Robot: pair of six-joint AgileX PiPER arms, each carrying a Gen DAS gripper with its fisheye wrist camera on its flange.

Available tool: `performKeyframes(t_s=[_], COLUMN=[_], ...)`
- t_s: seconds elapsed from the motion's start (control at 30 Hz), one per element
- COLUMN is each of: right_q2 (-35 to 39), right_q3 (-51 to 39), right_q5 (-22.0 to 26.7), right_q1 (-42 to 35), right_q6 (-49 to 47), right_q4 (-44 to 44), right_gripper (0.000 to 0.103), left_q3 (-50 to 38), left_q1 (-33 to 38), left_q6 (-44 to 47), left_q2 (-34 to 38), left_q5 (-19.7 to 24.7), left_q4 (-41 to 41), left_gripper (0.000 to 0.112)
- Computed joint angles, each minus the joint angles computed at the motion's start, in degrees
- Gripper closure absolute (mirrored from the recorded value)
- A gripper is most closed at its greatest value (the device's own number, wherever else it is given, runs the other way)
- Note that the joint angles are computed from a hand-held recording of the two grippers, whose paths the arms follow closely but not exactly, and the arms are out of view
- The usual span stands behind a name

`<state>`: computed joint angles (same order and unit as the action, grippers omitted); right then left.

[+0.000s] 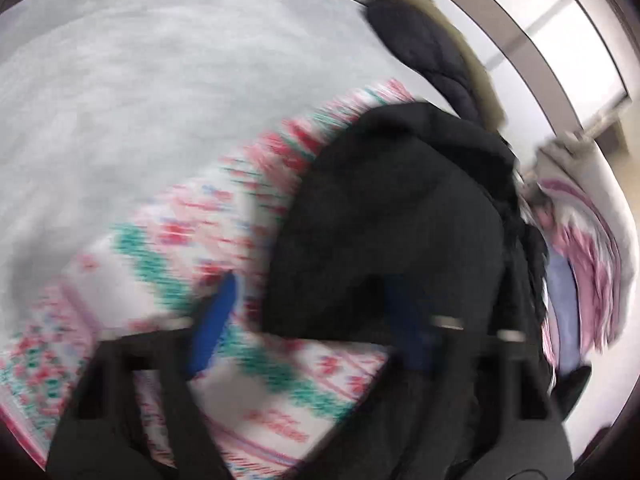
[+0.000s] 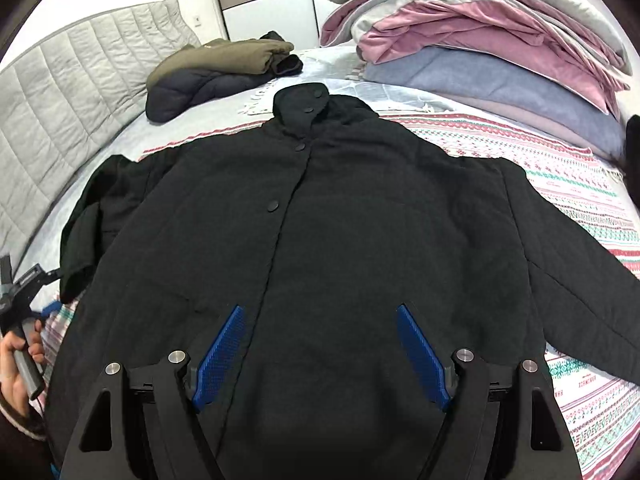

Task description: Fold large clothes

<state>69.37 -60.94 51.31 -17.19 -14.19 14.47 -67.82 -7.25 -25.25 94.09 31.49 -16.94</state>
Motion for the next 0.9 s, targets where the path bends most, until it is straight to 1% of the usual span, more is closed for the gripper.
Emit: performKeyframes(t_s=[0.03,0.07,0.1,0.2,0.27,0.33,0.37,0.43,0.47,0.5,0.53,0.57,0.6,0.63,0.67,0.7,0.73,0.77,0.8,0.83,0.87,0.9], right_q2=[0.02,0.1,0.12,-0.19,-0.34,-0.21,0.08,0.36,0.62,0.84,1.03,1.11,1.28,1.54,1.85,2.01,2.36,2.8,2.97,2.97,2.81,2.46], right_q3=[0.16,0.21,0.2,0.47,0.58,0.57,0.49,0.45,0.36,0.36,0.31,0.35,0.36,0.38,0.34,0.42,0.36,0.15,0.05,-0.03,-0.1,-0.22], right_q5=[-0.18,-0.24,-0.21,-0.59,-1.07,-1.28,-1.21,-1.06,-1.02,-1.25,-1.57,-1.92,-2.4,-2.96,-3.36,-3.64,-3.87,-3.96,-4.03,-4.06,-4.07,-3.78], right_q1=[0.48,1.01,1.25,1.39,0.7,-0.24,-1.16,-1.87,-2.3,-2.49,-2.58,-2.42,-2.16,-1.77,-1.5,-1.19,-0.91,-0.71,-0.74,-0.96,-1.61,-2.9], right_q6=[0.44,0.9,1.07,0.84,0.67,0.56,-0.01,-0.3,-0.44,-0.55,-0.46,0.01,0.65,1.49,2.03,2.54,3.0,3.47,3.81,3.89,3.19,1.48], right_q4=[-0.46,-0.85,-0.99,-1.26,-1.36,-0.87,0.0,0.55,0.62,0.55,0.18,-0.49,-1.49,-2.69,-3.58,-4.33,-5.13,-6.12,-6.73,-7.05,-6.56,-5.09], right_gripper=[0.024,0.024,0.024,0.024,0.024,0.024,0.024,0.024,0.024,0.024,0.024,0.024,0.024,0.024,0.024,0.024,0.024,0.024,0.024,0.024,0.024,0.024], left_q3=[-0.98,-3.49,-6.98,-12.6,-18.41,-26.12,-30.57,-40.91,-46.64,-52.36,-55.9,-57.51,-61.4,-63.07,-66.09,-66.81,-65.25,-65.84,-64.18,-61.19,-56.51,-52.78], left_q1=[0.09,-0.51,-1.28,-3.1,-2.79,-2.85,-2.28,-0.66,0.02,-0.01,-0.27,-0.6,-0.66,-1.15,-0.7,0.57,2.07,2.75,3.94,4.9,5.22,5.04], left_q6=[0.93,1.39,0.13,-8.25,-10.14,-12.05,-10.76,-6.49,-4.25,-2.45,-1.83,-1.51,0.37,0.84,2.58,3.06,2.45,3.22,4.32,5.98,6.41,6.67], left_q2=[0.83,2.26,3.63,1.82,1.05,3.18,4.94,9.61,12.63,15.68,17.99,19.16,22.08,23.61,25.93,26.33,25.22,25.32,24.41,23.09,21.38,19.92], left_q5=[0.94,3.18,5.94,9.83,13.96,18.91,21.55,26.9,29.36,32.61,34.01,34.7,35.44,36.22,36.73,36.61,35.77,35.84,35.52,35.19,33.76,32.42], left_q4=[-0.71,0.03,3.05,19.39,30.85,41.83,45.46,50.23,52.07,55.39,60.46,64.54,70.27,73.72,75.21,74.41,71.31,67.45,61.72,56.0,52.28,49.95], left_gripper=[0.085,0.099,0.1,0.101,0.101,0.103,0.104,0.106,0.108,0.112,0.112,0.112,0.112,0.112,0.112,0.112,0.112,0.112,0.104,0.087,0.076,0.057])
